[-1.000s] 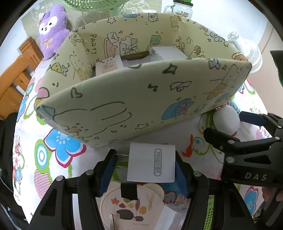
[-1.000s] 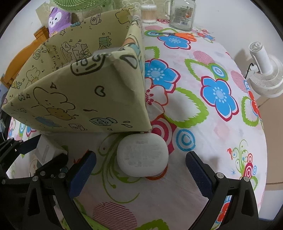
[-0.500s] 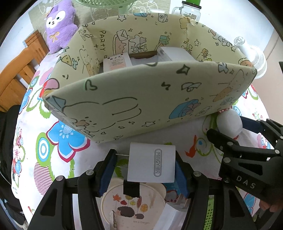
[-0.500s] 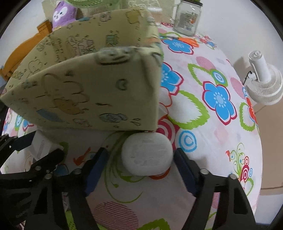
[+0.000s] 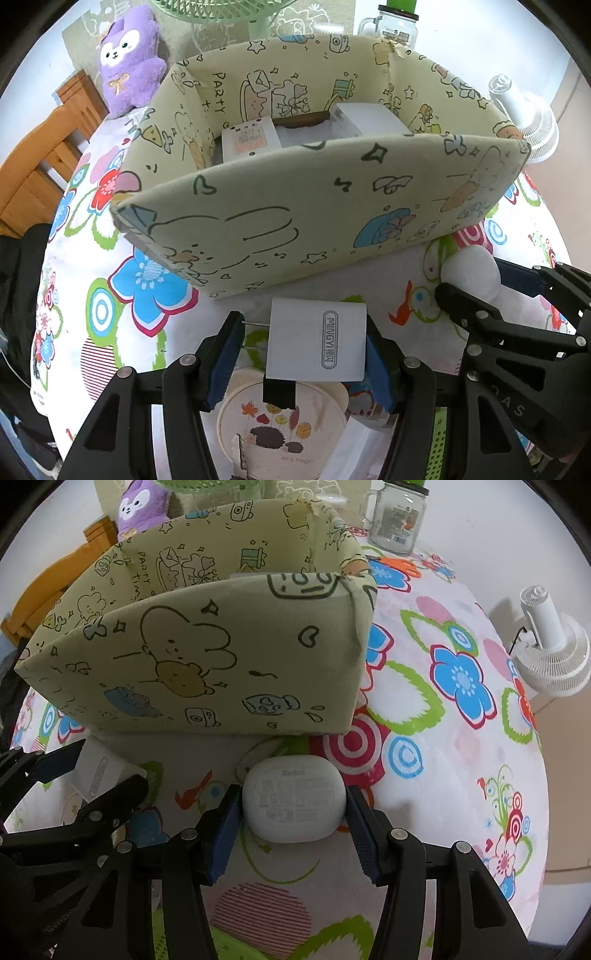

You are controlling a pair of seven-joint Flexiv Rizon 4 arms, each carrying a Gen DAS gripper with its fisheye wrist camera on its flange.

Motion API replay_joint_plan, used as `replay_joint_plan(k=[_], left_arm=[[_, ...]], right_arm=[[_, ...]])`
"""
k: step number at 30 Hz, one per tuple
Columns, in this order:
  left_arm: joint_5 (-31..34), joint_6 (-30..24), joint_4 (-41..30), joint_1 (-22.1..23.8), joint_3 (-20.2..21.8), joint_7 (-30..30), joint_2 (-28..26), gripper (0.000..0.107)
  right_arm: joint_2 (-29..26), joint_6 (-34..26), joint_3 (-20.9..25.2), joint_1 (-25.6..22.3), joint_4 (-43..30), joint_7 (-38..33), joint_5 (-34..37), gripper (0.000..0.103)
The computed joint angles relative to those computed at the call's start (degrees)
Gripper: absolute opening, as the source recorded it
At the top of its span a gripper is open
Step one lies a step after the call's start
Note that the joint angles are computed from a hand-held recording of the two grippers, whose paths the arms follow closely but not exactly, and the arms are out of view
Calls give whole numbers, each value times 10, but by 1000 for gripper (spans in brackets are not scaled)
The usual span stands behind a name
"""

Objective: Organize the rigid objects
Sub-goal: 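Carry the white box with the left gripper while the right carries the round case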

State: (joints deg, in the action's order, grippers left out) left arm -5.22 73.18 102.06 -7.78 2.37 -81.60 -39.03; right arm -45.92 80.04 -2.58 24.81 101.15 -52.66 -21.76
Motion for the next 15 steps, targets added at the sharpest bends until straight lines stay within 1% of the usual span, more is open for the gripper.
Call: replay_joint_plan(k=[4, 7, 8, 12, 15], left_arm=[[2, 2, 10, 2, -1, 3, 9, 63], [-3, 2, 18, 9, -6, 8, 15, 63], [-4, 4, 21, 11, -7, 9, 18, 63], [-13, 9, 32, 23, -16, 20, 27, 63], [-20, 13, 38, 32, -23, 32, 32, 63]], right_arm=[[10, -1, 3, 4, 13, 9, 7, 58], [21, -2, 0, 11, 25, 19, 6, 58], [18, -1, 4, 5, 22, 15, 7, 58], [29, -3, 4, 9, 29, 21, 5, 58], [40, -6, -3, 18, 36, 29, -1, 58]])
